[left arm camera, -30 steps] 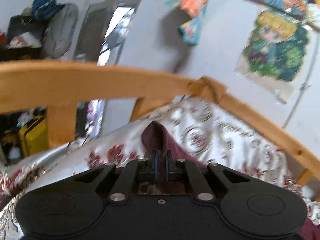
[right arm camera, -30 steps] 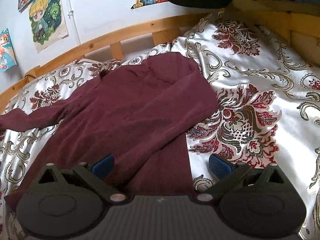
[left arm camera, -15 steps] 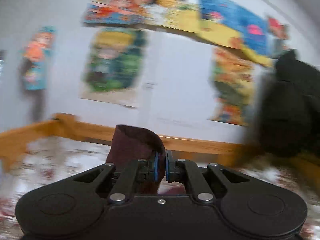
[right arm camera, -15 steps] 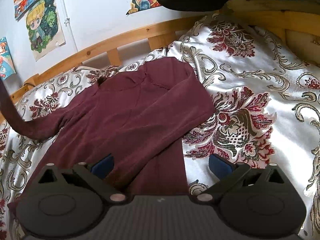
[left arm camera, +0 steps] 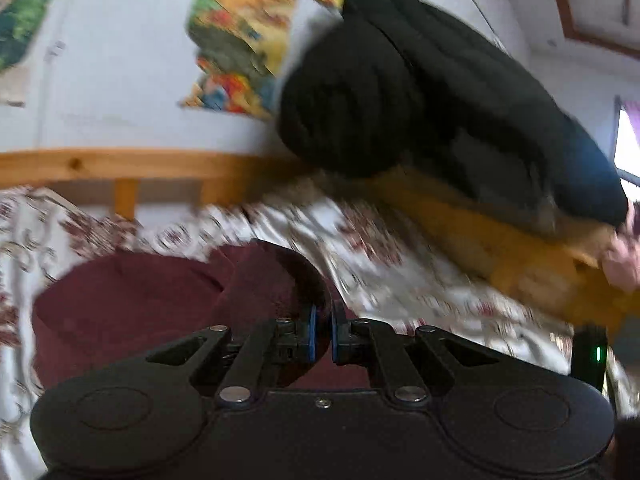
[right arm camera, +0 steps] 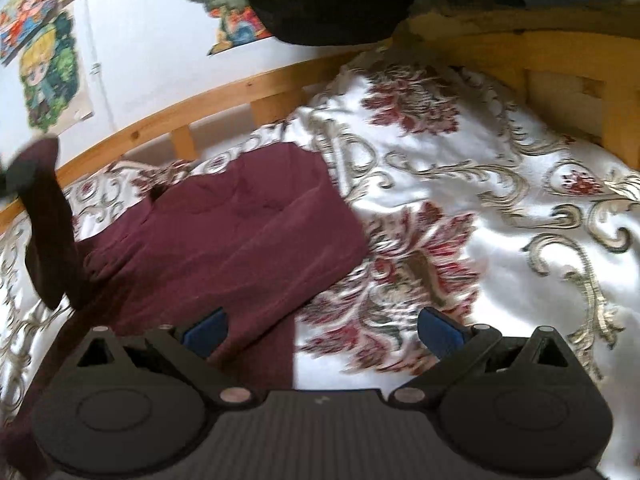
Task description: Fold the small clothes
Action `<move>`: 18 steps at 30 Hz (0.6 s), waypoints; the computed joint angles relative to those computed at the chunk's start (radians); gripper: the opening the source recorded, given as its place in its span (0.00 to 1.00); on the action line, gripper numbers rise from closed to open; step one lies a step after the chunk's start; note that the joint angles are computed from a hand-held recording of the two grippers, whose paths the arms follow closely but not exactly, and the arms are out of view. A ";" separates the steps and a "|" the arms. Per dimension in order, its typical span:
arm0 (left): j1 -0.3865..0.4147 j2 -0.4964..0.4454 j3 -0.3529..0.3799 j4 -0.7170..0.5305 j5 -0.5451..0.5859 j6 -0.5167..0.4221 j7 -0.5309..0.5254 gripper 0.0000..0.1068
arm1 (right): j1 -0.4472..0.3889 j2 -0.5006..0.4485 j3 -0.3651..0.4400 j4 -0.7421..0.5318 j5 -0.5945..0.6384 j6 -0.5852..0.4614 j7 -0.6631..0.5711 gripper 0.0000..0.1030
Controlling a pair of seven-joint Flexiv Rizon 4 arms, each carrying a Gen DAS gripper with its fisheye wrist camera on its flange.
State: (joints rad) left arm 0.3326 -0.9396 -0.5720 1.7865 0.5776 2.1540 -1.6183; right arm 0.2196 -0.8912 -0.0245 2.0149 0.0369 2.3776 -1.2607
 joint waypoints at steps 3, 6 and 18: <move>0.001 -0.036 -0.031 -0.017 0.012 -0.059 0.015 0.06 | -0.003 -0.007 -0.010 -0.013 0.019 -0.003 0.004 1.00; -0.015 -0.059 -0.041 -0.032 -0.006 -0.091 0.071 0.06 | -0.012 -0.012 -0.011 -0.024 0.026 -0.010 0.017 1.00; -0.023 -0.096 -0.078 0.036 -0.153 -0.136 0.188 0.33 | -0.012 -0.038 -0.031 -0.061 0.050 -0.033 0.036 1.00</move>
State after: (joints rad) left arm 0.3095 -1.0361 -0.6498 1.8221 0.4242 2.0182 -1.4305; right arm 0.2077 -0.9295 -0.0552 1.9541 0.0866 2.3446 -1.2250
